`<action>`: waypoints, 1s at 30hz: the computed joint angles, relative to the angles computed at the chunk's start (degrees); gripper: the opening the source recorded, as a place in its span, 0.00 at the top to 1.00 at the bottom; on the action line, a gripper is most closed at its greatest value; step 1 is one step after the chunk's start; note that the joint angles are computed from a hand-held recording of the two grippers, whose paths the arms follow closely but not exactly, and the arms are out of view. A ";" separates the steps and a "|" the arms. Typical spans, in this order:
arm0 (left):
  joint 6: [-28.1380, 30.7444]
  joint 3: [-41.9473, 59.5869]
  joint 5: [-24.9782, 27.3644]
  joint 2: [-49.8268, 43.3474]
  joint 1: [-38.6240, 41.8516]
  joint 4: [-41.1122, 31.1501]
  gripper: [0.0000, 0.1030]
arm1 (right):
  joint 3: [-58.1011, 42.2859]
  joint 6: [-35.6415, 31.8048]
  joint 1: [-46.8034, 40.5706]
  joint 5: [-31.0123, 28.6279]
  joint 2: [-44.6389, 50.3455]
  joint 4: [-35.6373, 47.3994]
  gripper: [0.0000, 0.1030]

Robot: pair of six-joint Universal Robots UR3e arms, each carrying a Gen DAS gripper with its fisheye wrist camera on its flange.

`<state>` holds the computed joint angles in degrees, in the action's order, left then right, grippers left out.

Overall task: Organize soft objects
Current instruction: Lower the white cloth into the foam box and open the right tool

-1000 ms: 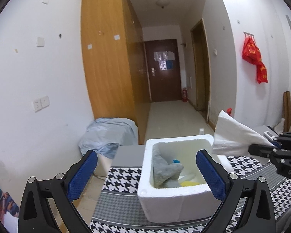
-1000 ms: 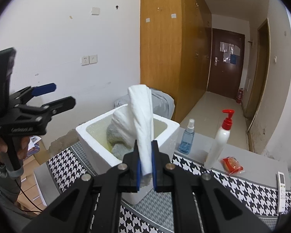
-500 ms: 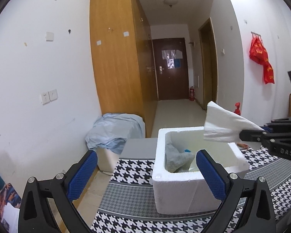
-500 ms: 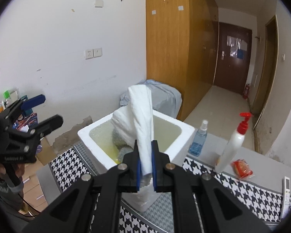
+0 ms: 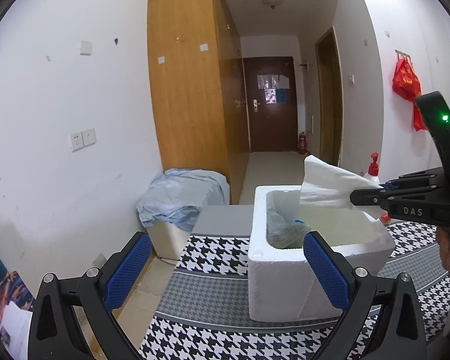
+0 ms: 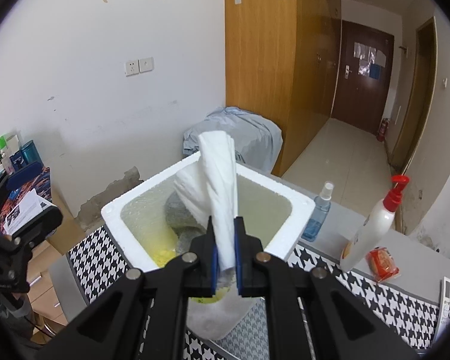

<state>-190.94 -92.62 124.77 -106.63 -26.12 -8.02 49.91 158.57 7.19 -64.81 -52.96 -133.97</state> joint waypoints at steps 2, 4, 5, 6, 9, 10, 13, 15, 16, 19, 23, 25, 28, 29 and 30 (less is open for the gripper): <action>-0.50 -0.55 -0.08 0.42 0.17 -0.17 0.01 | -2.39 -0.04 0.33 -0.15 1.30 1.80 0.88; -1.15 -1.13 0.00 0.96 0.15 -0.40 0.01 | -4.43 -0.08 0.54 0.06 2.44 3.23 0.88; -1.33 -1.57 -0.07 1.36 0.14 -0.38 0.01 | -5.16 0.13 0.79 -0.47 2.90 3.49 0.88; -1.39 -2.01 -0.01 1.69 0.06 -0.27 0.01 | -5.84 0.34 0.99 -0.85 3.40 3.63 0.88; -1.41 -3.48 0.58 2.85 -0.10 0.07 0.01 | -8.11 0.92 1.12 -1.40 4.99 4.56 0.73; -1.43 -3.56 0.84 2.94 -0.20 -0.04 0.01 | -8.76 1.29 1.19 -1.65 5.52 4.55 0.51; -1.70 -4.69 0.95 3.66 0.15 0.16 0.01 | -8.22 2.40 0.78 0.04 5.57 3.61 0.22; -2.20 -5.23 0.87 3.99 0.39 0.35 0.01 | -7.66 2.52 0.83 0.11 5.10 3.43 0.21; -2.38 -5.43 0.68 4.14 0.50 0.44 0.01 | -7.11 2.45 0.95 -0.20 4.73 3.05 0.21; -2.43 -5.60 0.74 4.22 0.35 0.67 0.01 | -4.86 2.53 1.00 -0.23 3.40 1.71 0.19; -2.19 -5.86 0.62 4.34 0.04 1.03 0.01 | -2.50 2.05 0.55 0.89 1.95 0.87 0.19; -2.13 -5.82 0.62 4.29 -0.24 1.04 0.01 | -1.61 2.23 0.41 1.21 1.34 0.45 0.18; -1.88 -5.36 0.98 4.14 -0.95 0.71 0.01 | 1.65 2.41 0.39 0.88 -0.41 -1.67 0.17; -1.89 -5.29 1.06 4.17 -1.16 0.61 0.01 | 3.12 2.44 0.24 0.81 -1.21 -2.61 0.17; -2.00 -5.10 1.32 4.10 -1.40 0.45 0.01 | 4.49 2.47 -0.03 1.03 -2.04 -3.31 0.16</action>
<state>-192.94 -97.72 126.09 -102.53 -27.53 -7.56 54.41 161.04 7.16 -63.77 -54.99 -137.28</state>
